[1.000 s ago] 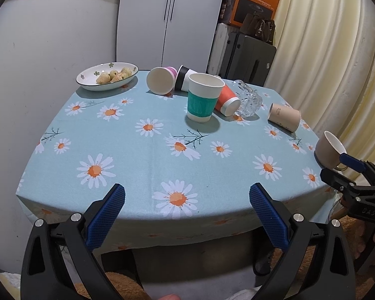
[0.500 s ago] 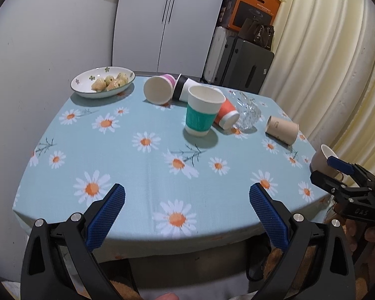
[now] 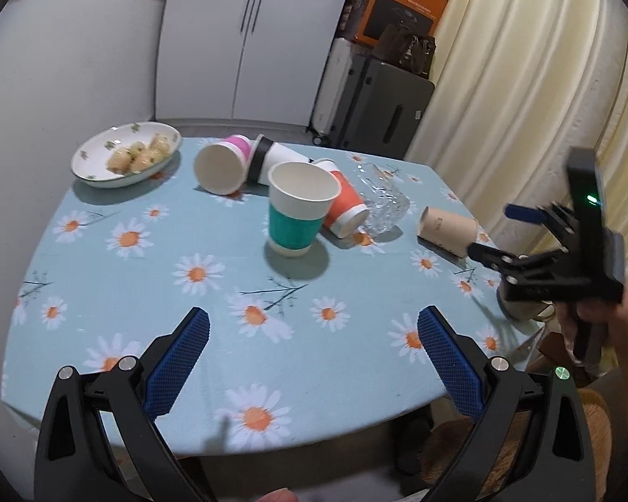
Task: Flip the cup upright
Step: 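Reach the right tool to the tan paper cup lying on its side and grasp it, then lift the tan cup with the right tool and rotate it upright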
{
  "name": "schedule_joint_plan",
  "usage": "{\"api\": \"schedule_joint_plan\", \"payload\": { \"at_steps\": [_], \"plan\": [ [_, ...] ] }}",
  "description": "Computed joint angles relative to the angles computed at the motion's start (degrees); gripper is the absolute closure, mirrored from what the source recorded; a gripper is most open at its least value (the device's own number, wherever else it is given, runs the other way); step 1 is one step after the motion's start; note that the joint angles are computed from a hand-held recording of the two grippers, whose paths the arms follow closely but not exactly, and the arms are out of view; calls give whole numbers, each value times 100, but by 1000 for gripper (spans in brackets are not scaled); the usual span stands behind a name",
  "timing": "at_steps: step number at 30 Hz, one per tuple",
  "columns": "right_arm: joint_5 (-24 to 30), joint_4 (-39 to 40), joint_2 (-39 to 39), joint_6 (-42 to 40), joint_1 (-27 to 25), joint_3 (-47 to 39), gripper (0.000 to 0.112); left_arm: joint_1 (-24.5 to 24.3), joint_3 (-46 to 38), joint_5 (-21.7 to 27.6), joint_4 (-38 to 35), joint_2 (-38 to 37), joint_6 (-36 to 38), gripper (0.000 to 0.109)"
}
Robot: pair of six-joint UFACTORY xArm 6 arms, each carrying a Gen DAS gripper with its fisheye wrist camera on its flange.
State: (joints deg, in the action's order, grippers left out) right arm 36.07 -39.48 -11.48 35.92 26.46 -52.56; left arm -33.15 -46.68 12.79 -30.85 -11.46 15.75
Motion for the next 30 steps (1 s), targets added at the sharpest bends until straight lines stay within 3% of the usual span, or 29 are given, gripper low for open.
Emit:
{"api": "schedule_joint_plan", "payload": {
  "at_steps": [3,7,12,22,30],
  "plan": [
    [306,680,385,-1182,-195,-468,29,-45,-226,145,-291,211,226,12],
    [1381,984,1198,-2711,-335,-1506,41,-88,-428,293,-407,429,422,12],
    [2614,1334,2165,-4022,-461,-2622,44,-105,-563,483,-544,612,697,12],
    [3838,1520,3127,-5142,-570,-3751,44,27,-595,671,-569,733,881,12],
    [4068,1358,3441,-5345,-587,-3948,52,45,-682,740,-591,828,955,12]
  ]
}}
